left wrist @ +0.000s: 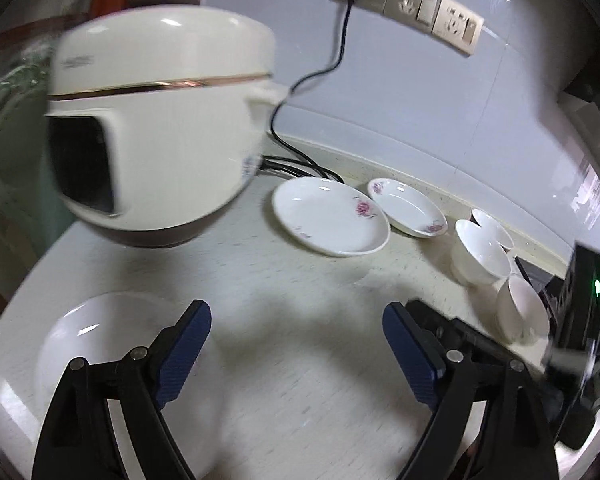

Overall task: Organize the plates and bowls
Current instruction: 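Move both tools back to the flower plates by the wall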

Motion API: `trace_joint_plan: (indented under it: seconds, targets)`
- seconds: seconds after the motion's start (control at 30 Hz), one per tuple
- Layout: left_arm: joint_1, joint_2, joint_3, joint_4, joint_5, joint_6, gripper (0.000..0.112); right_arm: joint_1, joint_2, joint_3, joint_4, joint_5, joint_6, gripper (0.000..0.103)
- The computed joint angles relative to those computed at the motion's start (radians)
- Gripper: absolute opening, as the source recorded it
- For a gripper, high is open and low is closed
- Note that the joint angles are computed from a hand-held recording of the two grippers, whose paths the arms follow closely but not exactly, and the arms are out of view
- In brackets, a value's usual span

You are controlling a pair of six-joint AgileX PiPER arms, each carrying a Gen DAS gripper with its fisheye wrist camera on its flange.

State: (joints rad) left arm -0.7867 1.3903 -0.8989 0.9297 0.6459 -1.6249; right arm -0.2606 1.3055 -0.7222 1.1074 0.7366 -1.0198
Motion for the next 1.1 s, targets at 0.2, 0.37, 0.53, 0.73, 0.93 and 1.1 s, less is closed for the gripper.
trace_joint_plan:
  seconds: [0.2, 0.37, 0.53, 0.73, 0.93, 1.1]
  targets:
    - [0.064, 0.128, -0.157, 0.081, -0.001, -0.156, 0.089, 0.005, 0.133, -0.115, 0.001, -0.028, 0.010, 0.090]
    - [0.131, 0.268, -0.323, 0.164, 0.017, -0.258, 0.090, 0.080, 0.256, -0.257, -0.031, -0.096, 0.091, 0.090]
    - [0.144, 0.330, -0.362, 0.264, -0.028, -0.271, 0.090, 0.090, 0.347, -0.347, 0.012, -0.088, 0.082, 0.090]
    - [0.189, 0.404, -0.447, -0.018, -0.047, 0.014, 0.090, 0.120, 0.441, -0.463, -0.095, 0.010, 0.208, 0.090]
    - [0.254, 0.380, -0.405, -0.214, -0.108, 0.110, 0.090, 0.117, 0.455, -0.468, -0.053, 0.030, 0.167, 0.089]
    - [0.260, 0.388, -0.409, -0.277, -0.091, 0.167, 0.090, 0.135, 0.462, -0.473, -0.065, -0.006, 0.167, 0.062]
